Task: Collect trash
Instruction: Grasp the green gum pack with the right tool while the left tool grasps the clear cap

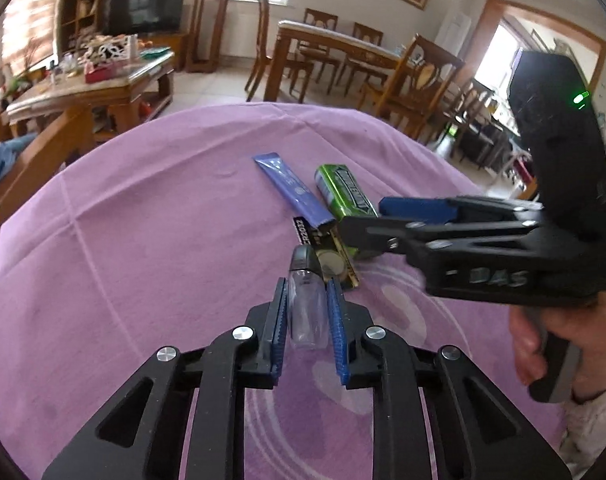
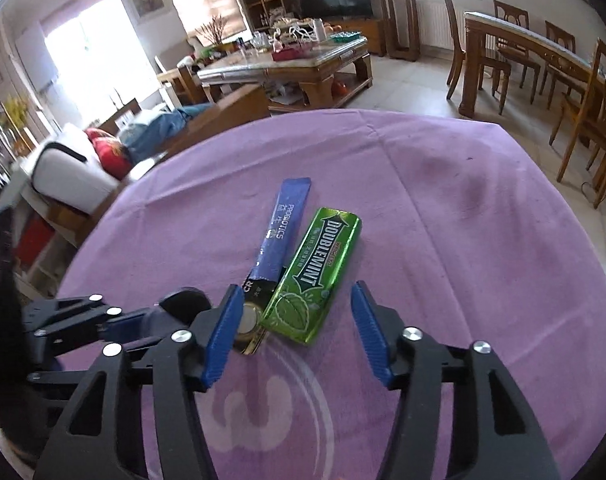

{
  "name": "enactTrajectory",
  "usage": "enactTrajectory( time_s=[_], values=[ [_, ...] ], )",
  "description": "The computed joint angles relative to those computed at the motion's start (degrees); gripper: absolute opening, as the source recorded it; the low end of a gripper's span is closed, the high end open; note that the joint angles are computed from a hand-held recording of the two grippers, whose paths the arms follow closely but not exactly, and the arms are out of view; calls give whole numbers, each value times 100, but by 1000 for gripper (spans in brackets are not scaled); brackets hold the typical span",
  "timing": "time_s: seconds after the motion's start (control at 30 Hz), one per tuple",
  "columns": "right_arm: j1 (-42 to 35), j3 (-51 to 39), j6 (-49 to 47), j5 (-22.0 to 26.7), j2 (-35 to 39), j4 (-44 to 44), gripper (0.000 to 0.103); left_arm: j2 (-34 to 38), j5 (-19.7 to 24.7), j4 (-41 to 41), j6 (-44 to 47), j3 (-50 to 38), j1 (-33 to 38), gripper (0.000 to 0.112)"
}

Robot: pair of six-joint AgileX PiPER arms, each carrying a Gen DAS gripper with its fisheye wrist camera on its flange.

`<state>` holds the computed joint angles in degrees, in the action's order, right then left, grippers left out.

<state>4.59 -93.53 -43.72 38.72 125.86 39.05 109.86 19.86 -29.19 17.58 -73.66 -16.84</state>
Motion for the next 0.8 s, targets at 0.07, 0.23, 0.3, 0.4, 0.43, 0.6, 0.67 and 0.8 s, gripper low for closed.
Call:
enactTrajectory(
  time_s=[0.07, 0.23, 0.3, 0.4, 0.43, 0.6, 0.67, 0.8],
  values=[
    [25, -82, 103, -11, 84, -139, 44, -32, -21, -239, 223, 63, 52, 19],
    [-127, -77, -140, 75, 120, 162, 34, -75, -83, -370, 295, 128, 78, 18],
    [-216, -26, -259, 114, 88, 331, 32, -113, -116, -369, 279, 153, 69, 18],
    [-445, 242, -693, 232, -79, 882, 32, -228, -280, -354, 257, 281, 21, 18],
    [-525, 374, -874, 253, -160, 1090, 31, -272, -269, -424, 376, 325, 63, 18],
    [-1169, 1186, -1978, 623, -738, 2258, 20, -544, -309, -696, 575, 615, 99, 18],
    [-1447, 1377, -2230, 828, -907, 2483, 17, -655, -297, -1006, 849, 728, 126, 18],
    [-1725, 1412, -2416, 1057, -987, 2421, 20, -855, -291, -265, 94, 799, -43, 18]
  ],
)
